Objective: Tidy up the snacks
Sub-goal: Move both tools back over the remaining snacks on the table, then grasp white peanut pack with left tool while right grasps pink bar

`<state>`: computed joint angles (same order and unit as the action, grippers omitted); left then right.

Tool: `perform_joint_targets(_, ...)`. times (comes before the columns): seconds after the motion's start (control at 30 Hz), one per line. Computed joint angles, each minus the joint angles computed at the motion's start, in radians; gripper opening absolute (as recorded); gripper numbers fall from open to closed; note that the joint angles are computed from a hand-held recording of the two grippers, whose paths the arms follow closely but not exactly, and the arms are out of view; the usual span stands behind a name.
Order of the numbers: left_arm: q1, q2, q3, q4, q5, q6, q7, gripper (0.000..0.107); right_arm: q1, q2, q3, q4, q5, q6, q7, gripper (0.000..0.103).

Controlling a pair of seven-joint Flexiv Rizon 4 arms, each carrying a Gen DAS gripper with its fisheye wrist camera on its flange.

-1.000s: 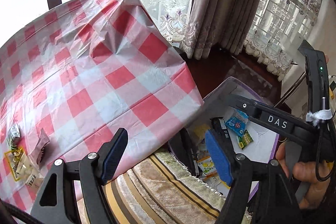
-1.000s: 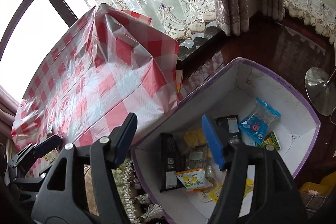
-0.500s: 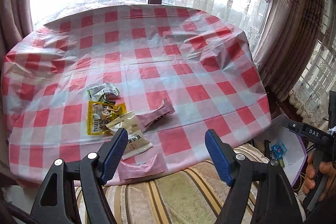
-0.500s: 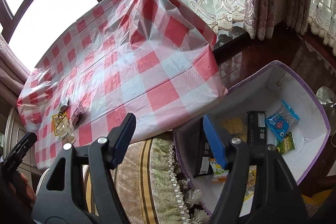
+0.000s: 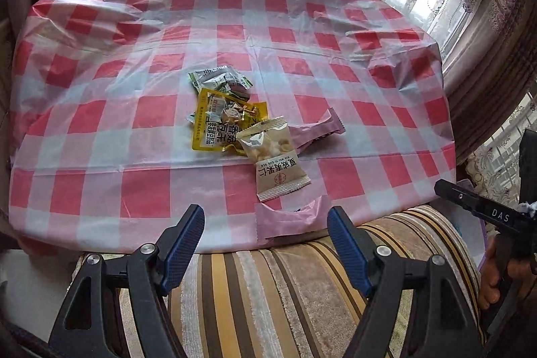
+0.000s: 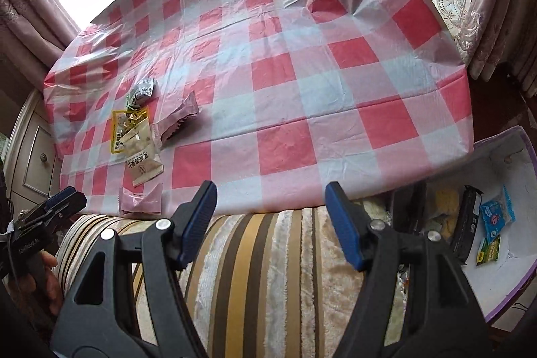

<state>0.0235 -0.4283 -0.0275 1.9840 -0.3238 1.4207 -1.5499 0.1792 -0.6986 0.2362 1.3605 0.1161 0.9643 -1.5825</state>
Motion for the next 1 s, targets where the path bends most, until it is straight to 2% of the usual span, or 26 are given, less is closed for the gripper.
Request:
perform_joint_targets(0.23,0.057,-0.068,-0.059,-0.072,-0.062,-0.045,0.055,0.075,0.052,-0.04,-0.007,-0.053,-0.05,-0.042,-0.031,0.07)
perform_joint_targets(0.37,0.033,-0.125,-0.017,-0.159,-0.054,-0.117,0.017,0.075,0.073,-0.068,-0.015,-0.092,-0.068,-0.058,-0.028,0.07)
perform_joint_targets(0.6,-0.021,-0.236,0.057,-0.358,0.033,-0.303,-0.077,0.075,0.084,-0.114,-0.028,-0.163,-0.077,-0.099,0.012,0.07)
perform_joint_targets(0.83,-0.063,-0.305,0.106,-0.494,0.146,-0.412,-0.16,0.074,0.11,-0.156,-0.03,-0.222,-0.129,-0.072,-0.093,0.076)
perform_joint_targets(0.87,-0.072,-0.311,0.118,-0.512,0.169,-0.429,-0.173,0.073,0.112,-0.164,-0.03,-0.233,-0.136,-0.065,-0.113,0.076)
perform_joint_targets(0.93,-0.098,-0.32,0.151,-0.542,0.226,-0.451,-0.205,0.059,0.118,-0.183,-0.028,-0.257,-0.153,-0.05,-0.166,0.079)
perform_joint_targets(1.0,-0.084,-0.317,0.134,-0.537,0.233,-0.441,-0.206,0.051,0.127,-0.202,-0.028,-0.283,-0.175,-0.049,-0.226,0.08)
